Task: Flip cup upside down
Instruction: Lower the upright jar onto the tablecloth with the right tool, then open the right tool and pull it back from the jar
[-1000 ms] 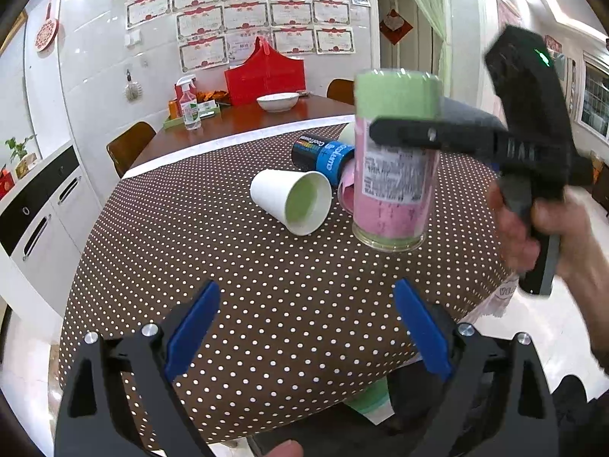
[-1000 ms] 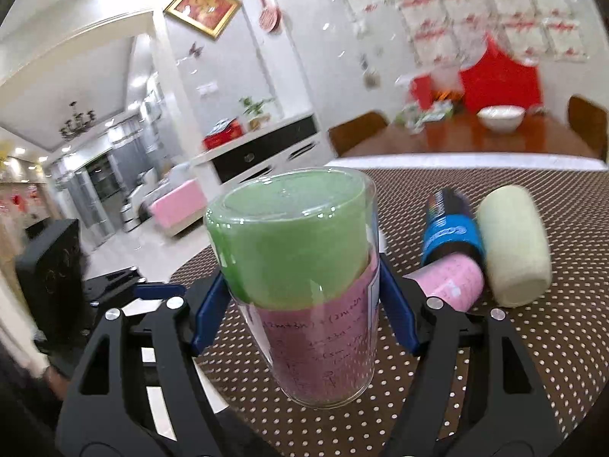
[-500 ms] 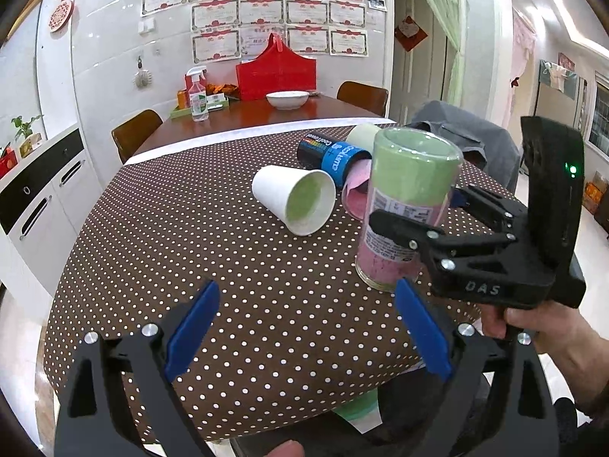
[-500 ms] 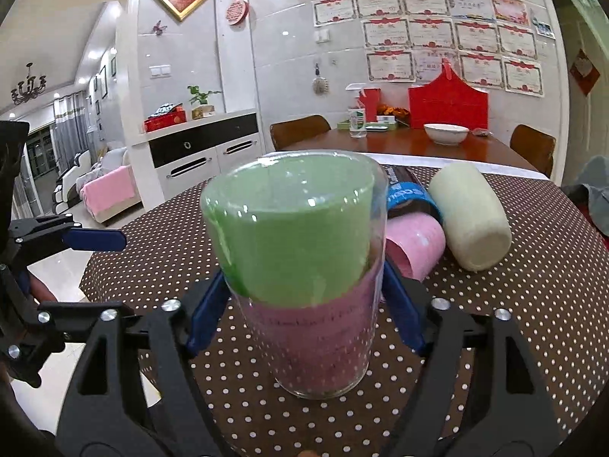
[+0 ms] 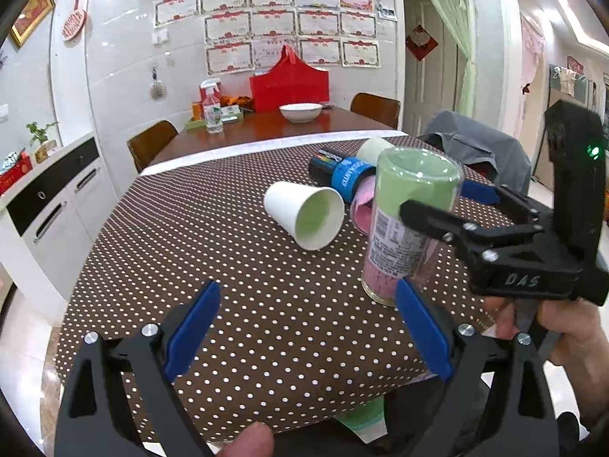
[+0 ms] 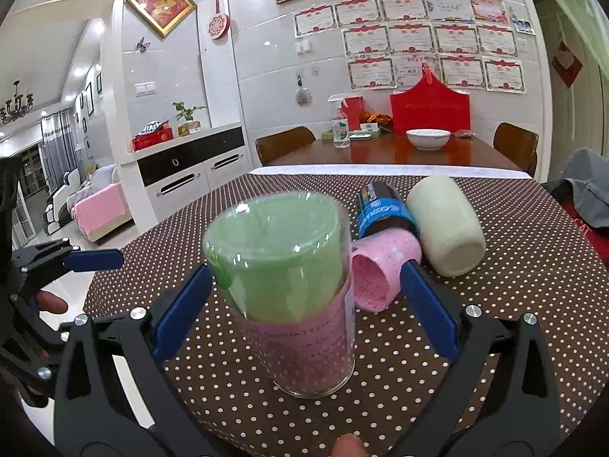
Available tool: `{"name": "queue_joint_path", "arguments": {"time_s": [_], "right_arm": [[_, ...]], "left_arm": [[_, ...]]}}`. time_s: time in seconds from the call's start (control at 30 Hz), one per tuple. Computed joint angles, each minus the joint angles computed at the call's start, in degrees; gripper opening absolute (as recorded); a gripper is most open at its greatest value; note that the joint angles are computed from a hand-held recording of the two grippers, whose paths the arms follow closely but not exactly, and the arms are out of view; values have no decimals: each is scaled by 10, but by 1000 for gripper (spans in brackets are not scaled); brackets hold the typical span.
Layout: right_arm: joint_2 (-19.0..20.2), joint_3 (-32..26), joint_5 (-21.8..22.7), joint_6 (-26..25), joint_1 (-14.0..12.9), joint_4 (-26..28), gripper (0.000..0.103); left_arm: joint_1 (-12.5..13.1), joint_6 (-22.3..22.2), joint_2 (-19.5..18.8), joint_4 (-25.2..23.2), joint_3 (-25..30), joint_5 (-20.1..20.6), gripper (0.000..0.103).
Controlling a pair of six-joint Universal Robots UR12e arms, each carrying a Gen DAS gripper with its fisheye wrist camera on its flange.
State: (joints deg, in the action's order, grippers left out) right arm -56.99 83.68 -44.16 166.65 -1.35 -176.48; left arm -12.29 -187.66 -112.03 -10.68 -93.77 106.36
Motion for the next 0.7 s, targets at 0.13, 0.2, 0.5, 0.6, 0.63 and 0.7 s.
{"name": "queue_joint_path", "arguments": {"time_s": [0.13, 0.2, 0.5, 0.6, 0.63, 0.7], "right_arm": [[-11, 6, -15, 19, -4, -16, 97], [-18, 10, -21, 34, -7, -28, 97], [-57, 34, -58, 87, -17, -41, 97], [-73, 48, -80, 104, -19, -41, 97], [-78, 52, -88, 107, -20, -43, 97], [-88, 64, -110, 113, -19, -55, 97]], "left_arm": [[-7, 0, -1, 20, 0, 28, 91], [-14, 6, -3, 36, 0, 54, 91], [-42, 1, -14, 96, 16, 154, 92], [-51, -11, -13, 110, 17, 179, 92], [-52, -14, -13, 115, 17, 183, 92], [-58, -20, -11, 127, 16, 197, 92]]}}
